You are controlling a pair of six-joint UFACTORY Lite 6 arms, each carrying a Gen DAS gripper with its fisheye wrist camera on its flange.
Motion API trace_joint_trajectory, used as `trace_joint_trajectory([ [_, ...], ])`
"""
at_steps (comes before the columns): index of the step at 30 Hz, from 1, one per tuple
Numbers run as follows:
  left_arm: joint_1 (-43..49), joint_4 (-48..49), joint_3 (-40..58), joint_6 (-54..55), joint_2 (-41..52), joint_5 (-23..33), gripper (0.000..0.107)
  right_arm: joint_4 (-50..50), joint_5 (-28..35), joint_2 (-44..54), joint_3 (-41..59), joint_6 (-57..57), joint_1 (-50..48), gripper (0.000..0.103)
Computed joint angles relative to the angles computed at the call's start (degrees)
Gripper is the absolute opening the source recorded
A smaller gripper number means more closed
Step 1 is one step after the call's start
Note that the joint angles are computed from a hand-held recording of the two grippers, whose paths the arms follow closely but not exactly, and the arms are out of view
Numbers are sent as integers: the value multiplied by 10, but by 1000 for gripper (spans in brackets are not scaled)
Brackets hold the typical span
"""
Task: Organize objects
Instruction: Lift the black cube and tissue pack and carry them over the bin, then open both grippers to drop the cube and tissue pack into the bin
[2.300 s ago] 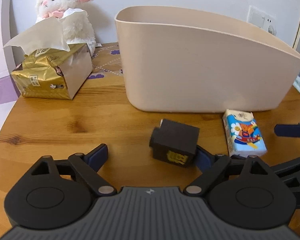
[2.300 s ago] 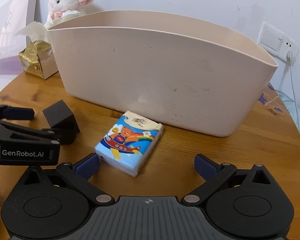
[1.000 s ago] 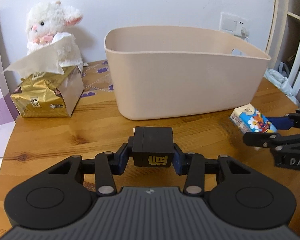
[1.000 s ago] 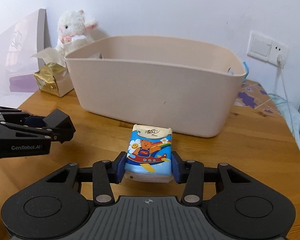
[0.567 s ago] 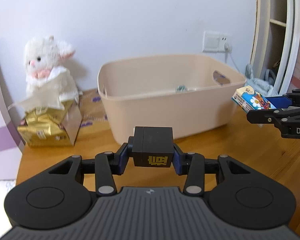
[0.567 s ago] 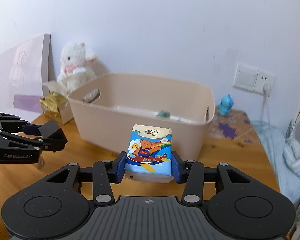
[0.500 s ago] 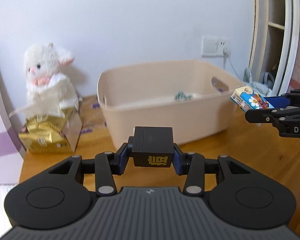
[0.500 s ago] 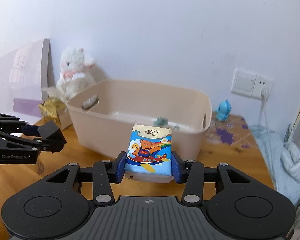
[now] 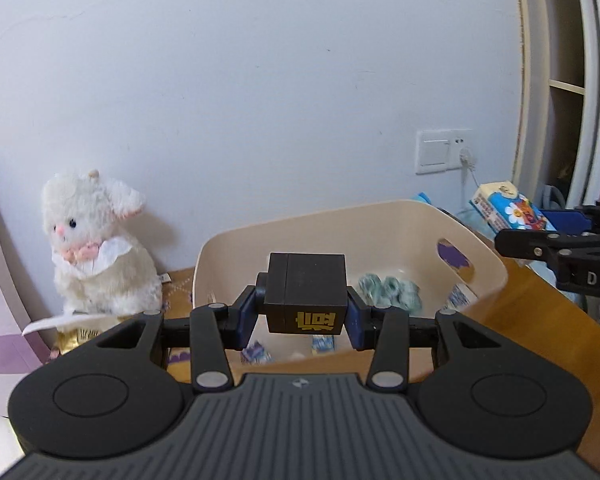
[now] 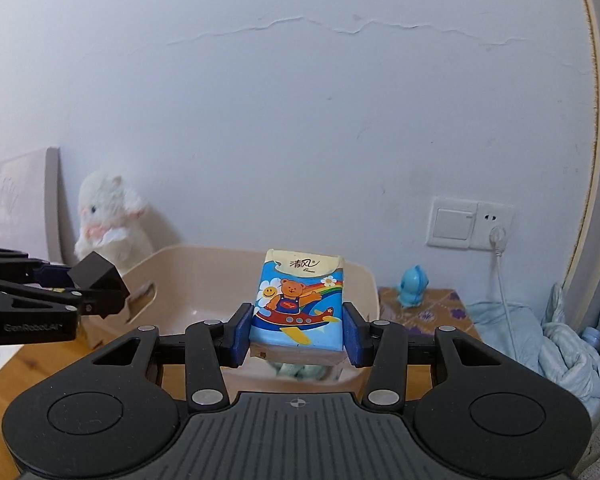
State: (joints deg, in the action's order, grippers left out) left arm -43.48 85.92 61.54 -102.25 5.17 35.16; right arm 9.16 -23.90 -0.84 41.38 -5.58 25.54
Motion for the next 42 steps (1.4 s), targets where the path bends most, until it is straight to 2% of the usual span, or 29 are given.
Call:
trace_joint_trajectory([
  [7,38,-24,92,29,92,-14,47,117,9,87,91,-102,11,43],
  [15,75,-148,208,151,212,-17,47,236,47,200,197,-215,33,43],
  [23,107,-228,253,217,275,-40,47,404,89,297,287,-395,46,43],
  [27,113,-254,253,230,280,-54,47,448,110,321,310,-441,41,44],
  [29,110,-261,261,242,284,-43,47,419,121,317,307,-407,34,44],
  [30,107,-254,262,238,284,-37,47,410,124,314,305,-399,31,52],
  [32,103,-232,250,216,272,-34,49,370,122,299,290,-358,28,55],
  [35,98,-212,229,183,246,-29,79,332,117,272,264,-322,27,70],
  [42,82,-169,158,130,171,2,83,273,81,202,188,-268,41,94],
])
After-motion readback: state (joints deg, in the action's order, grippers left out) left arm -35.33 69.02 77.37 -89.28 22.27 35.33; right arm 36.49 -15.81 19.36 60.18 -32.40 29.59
